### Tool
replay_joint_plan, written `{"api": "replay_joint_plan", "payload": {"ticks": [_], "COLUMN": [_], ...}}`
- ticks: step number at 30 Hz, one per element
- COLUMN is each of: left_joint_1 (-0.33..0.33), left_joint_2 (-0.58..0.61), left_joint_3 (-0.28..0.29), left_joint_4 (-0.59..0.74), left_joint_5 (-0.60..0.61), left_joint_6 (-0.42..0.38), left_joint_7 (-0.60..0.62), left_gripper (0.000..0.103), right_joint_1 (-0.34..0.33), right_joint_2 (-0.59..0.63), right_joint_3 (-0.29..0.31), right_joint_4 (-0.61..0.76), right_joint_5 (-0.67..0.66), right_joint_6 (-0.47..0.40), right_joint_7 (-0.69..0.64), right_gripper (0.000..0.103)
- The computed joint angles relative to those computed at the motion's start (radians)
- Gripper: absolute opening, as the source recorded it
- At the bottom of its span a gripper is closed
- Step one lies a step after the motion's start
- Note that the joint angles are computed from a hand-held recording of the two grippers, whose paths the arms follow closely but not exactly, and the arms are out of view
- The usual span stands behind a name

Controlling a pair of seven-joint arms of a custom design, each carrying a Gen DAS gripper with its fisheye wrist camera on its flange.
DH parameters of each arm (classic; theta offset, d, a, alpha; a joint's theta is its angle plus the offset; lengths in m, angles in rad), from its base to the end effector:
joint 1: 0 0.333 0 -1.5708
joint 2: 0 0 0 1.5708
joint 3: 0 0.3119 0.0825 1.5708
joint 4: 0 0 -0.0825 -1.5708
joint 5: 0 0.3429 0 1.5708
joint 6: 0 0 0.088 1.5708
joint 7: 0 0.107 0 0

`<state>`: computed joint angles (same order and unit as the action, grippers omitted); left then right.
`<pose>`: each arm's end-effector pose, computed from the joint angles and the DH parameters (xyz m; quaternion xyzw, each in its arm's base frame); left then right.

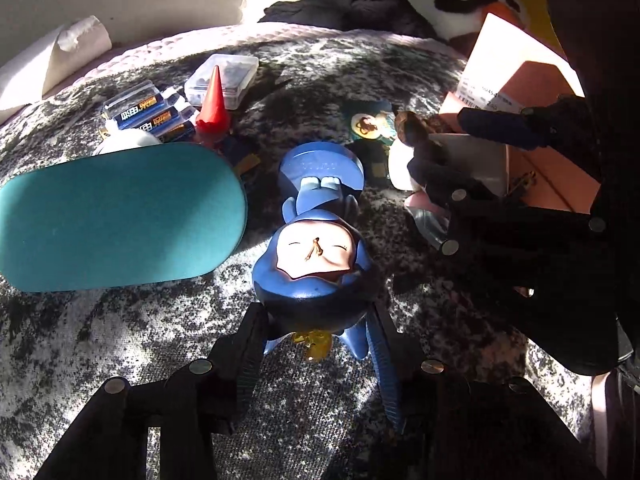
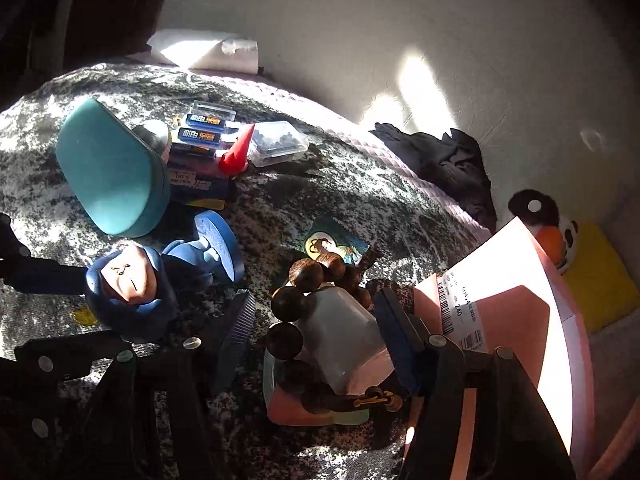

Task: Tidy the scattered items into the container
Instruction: 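Lift the figurine with left tool while right tool carries the bracelet to the pink box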

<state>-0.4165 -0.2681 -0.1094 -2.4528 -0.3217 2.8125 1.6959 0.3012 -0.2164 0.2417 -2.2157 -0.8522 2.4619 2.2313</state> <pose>0.4021 -0.2187 0.4882 -0.5299 0.7867 -0.3003 0.1009 0.4130 0.2589 0.5278 -0.7762 0.4862 -0.3794 0.1314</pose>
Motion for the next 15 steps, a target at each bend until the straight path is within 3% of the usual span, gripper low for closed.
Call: {"api": "replay_joint_plan", "payload": {"ticks": [1, 2, 6, 11, 15], "left_joint_1": [0.0, 0.002, 0.009, 0.024, 0.063], "left_joint_2": [0.008, 0.014, 0.032, 0.072, 0.115], "left_joint_3": [-0.001, -0.004, -0.016, -0.034, -0.08], "left_joint_4": [0.005, 0.008, 0.016, 0.044, 0.067], "left_joint_5": [-0.003, 0.0, 0.014, 0.033, 0.139], "left_joint_6": [0.003, 0.006, 0.023, 0.06, 0.099], "left_joint_7": [-0.003, -0.007, -0.018, -0.06, -0.16], "left_gripper": [0.053, 0.055, 0.062, 0.067, 0.071], "right_joint_1": [-0.001, 0.001, -0.007, 0.013, 0.035], "right_joint_2": [-0.001, -0.013, -0.067, -0.205, -0.317], "right_joint_3": [0.004, -0.009, -0.047, -0.152, -0.211], "right_joint_4": [0.003, -0.002, -0.027, -0.12, -0.183], "right_joint_5": [-0.007, 0.029, 0.196, 0.525, 0.709], "right_joint_6": [-0.015, -0.005, 0.04, 0.142, 0.174], "right_joint_7": [0.008, 0.002, -0.035, -0.149, -0.227], "right_gripper": [0.025, 0.02, 0.02, 0.02, 0.02]}}
